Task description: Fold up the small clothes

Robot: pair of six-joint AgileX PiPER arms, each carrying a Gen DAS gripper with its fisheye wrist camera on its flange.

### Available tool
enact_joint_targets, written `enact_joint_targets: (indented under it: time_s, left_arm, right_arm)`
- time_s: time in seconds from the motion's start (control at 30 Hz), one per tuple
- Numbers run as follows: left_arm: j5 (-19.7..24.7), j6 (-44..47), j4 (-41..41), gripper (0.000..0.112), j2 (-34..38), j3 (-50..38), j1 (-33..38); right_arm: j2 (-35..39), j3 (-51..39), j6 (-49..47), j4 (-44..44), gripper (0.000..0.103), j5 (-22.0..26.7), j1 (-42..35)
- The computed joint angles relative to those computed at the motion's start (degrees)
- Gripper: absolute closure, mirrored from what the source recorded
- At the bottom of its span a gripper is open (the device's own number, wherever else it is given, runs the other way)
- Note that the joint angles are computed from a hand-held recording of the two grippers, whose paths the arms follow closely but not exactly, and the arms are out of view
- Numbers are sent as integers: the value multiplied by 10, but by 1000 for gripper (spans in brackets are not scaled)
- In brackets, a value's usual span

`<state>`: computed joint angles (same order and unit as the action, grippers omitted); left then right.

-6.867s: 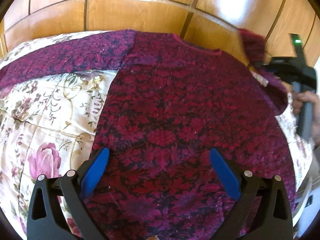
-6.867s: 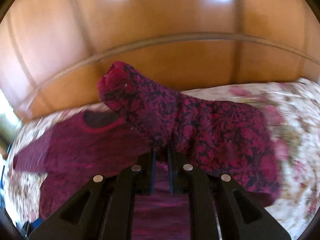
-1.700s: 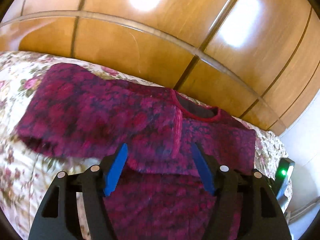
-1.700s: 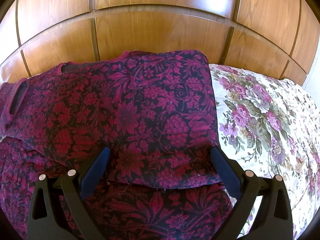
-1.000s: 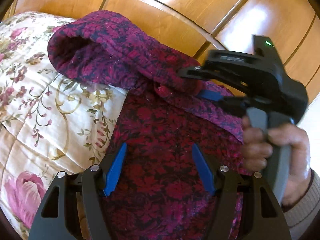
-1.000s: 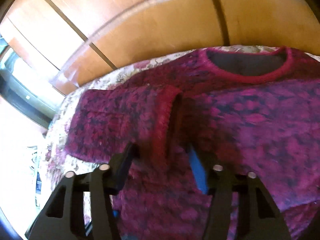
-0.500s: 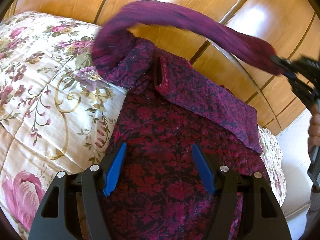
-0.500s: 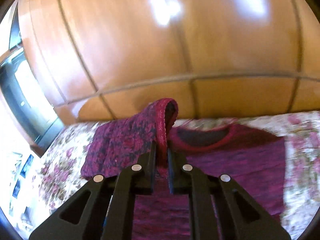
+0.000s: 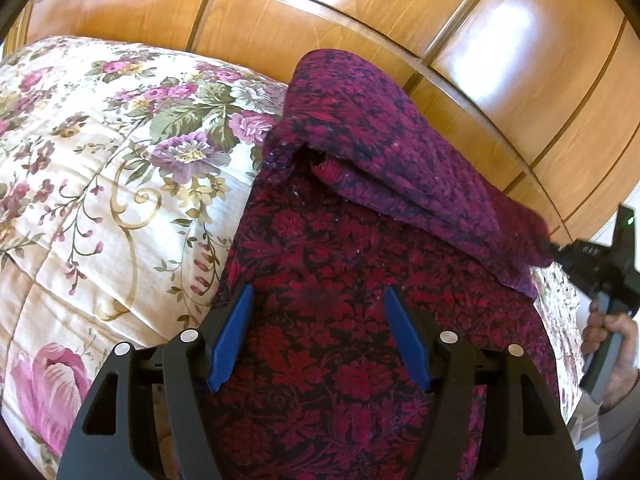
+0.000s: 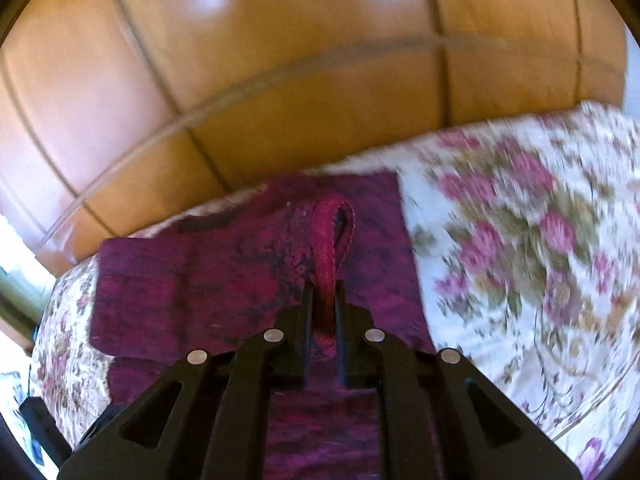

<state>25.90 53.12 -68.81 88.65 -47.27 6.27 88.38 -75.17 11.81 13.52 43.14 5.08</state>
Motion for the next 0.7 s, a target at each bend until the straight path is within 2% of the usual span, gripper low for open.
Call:
enact_joint_targets:
  time_s: [0.07,0.2,0.3,0.37,0.43,0.53,0.7]
  left_arm:
    - [-1,-22,19,46,1,-6,-5]
    - [25,-140,140,46,0,-46,-10]
    - [54,-189,193,46,-3,-81,3]
    - [80,-188,191,46,4,-112,32]
    - [112,-190,173,46,28,-154,62]
    - [161,-241,182,46,101,-262,94]
    - [207,-325,229,46,212,-435,93]
  right_arm:
    - [-4,24,-13,18,95,-5,-19]
    - [-8,46,-33,36,94,-9,-34]
    - [-18,46,-32,12,88,-8,-29]
    - [-34,50,-22,-4,63,-13,-25]
    - [-59,60,-27,-4,57,-28,-22]
    - [-66,47,-29,-9,55,-32,-7]
    - [-37,8,-32,-19,53,-36,28]
